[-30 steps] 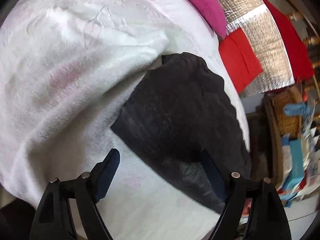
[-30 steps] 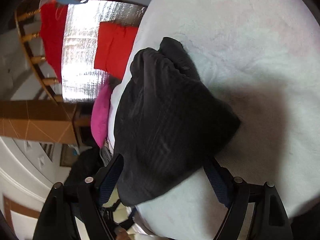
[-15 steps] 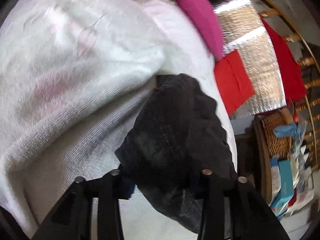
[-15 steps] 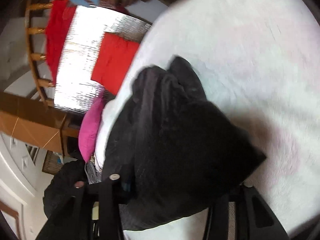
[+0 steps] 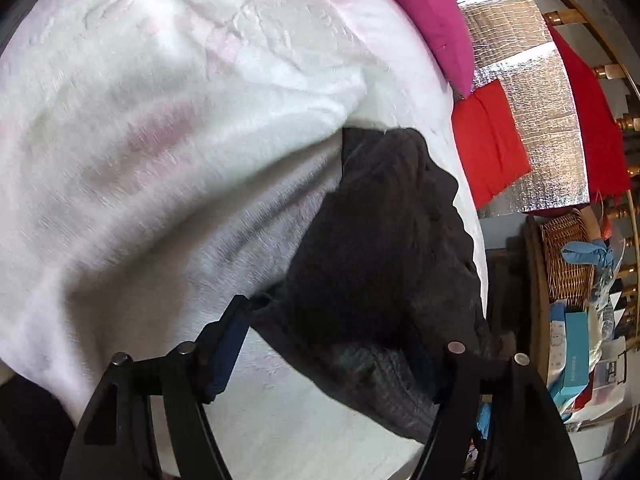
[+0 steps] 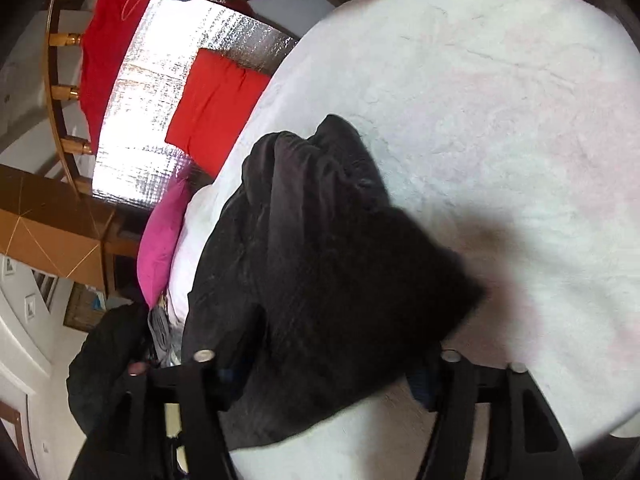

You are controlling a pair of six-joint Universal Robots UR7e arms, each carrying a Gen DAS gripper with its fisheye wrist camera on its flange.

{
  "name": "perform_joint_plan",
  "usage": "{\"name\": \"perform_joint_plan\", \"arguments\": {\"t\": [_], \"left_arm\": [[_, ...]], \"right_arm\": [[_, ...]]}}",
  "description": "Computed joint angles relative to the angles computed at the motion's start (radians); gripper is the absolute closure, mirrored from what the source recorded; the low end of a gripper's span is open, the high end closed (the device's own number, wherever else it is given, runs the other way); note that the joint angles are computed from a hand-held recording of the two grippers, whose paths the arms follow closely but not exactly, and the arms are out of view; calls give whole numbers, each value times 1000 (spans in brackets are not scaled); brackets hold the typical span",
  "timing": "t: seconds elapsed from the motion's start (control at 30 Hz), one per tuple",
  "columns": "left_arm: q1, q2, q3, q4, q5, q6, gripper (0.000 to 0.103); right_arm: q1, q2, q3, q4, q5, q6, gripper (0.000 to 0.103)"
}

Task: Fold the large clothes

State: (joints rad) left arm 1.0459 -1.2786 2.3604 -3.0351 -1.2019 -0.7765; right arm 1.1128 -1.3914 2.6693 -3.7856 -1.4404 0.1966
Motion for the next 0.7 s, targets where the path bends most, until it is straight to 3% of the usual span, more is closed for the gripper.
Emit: {"name": "perform_joint_plan", "arguments": {"t": [0.1,0.27,0.33,0.53,0.7], "left_arm": [[-5,-75,14,66,21,23,28],[-58,-183,49,136,204,21,23],[-56,-180,31,143,218,38,23],[30,-79,-143,295,68,129,23],[111,50,-310,415,-102,223,22]], "right_arm": [[-19,-116,47,44,-20,-49,29],[-65,-330,72,144,-24,-127,26],[-97,-388,42,225,32,-124,24],[-35,-320,-158,487,13,-158,21],[-46,-223,-332,726,68,-193,21]]}}
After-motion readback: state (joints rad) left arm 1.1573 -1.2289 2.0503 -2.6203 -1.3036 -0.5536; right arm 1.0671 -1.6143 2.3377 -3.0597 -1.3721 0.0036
